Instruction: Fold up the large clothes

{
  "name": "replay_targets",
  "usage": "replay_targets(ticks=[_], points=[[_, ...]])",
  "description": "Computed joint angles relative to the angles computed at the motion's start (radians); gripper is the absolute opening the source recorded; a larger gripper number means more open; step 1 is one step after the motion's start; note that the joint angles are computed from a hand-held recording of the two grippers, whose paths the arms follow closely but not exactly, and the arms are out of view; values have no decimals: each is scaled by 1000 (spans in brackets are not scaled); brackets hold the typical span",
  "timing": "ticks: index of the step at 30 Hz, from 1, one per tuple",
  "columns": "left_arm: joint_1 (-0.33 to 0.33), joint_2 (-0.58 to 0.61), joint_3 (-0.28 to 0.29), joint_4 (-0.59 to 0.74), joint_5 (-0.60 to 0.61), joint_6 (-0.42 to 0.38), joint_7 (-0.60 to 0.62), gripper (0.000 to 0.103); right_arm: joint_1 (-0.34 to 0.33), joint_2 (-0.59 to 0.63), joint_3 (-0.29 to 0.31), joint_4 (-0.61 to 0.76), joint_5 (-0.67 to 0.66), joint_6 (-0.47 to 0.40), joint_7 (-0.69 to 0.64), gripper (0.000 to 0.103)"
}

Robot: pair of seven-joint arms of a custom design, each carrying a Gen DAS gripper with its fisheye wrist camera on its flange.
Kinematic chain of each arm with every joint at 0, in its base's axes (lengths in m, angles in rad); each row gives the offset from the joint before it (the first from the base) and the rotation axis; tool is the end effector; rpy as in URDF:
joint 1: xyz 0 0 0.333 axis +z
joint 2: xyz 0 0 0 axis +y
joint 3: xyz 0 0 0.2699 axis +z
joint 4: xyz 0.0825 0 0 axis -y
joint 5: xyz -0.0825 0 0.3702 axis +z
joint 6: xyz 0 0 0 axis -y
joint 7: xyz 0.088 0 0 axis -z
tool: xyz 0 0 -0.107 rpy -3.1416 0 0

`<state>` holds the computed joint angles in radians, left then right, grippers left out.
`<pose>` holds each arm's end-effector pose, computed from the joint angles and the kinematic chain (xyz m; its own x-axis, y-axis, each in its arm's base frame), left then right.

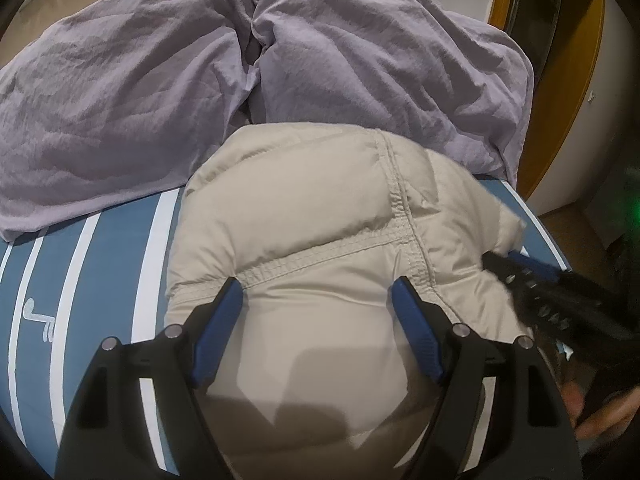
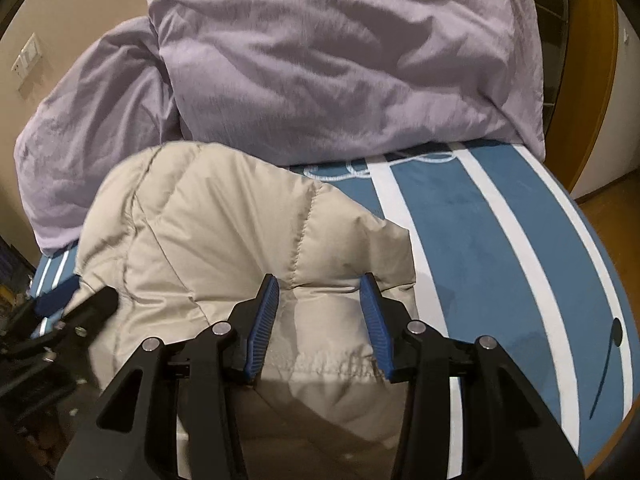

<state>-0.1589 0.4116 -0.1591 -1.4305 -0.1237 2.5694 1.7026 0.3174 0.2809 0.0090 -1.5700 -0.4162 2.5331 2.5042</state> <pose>0.6701 -0.1971 0.5089 -0.3605 -0.9280 0.0941 -0.7104 0.2078 -0.6724 0.6317 0.2178 0.5179 -0.2536 -0.9412 -0.2234 -0.6845 0.3378 -0.6461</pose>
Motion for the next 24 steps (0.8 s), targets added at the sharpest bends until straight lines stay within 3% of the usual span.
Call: replay_targets(ticks=[9, 24], points=[[23, 39, -21, 109, -82, -82, -6, 76, -7, 21, 1, -6, 28, 23, -10, 44], [-37, 219, 13, 412, 29, -172, -71, 76, -7, 29, -3, -10, 40, 46, -7, 44]])
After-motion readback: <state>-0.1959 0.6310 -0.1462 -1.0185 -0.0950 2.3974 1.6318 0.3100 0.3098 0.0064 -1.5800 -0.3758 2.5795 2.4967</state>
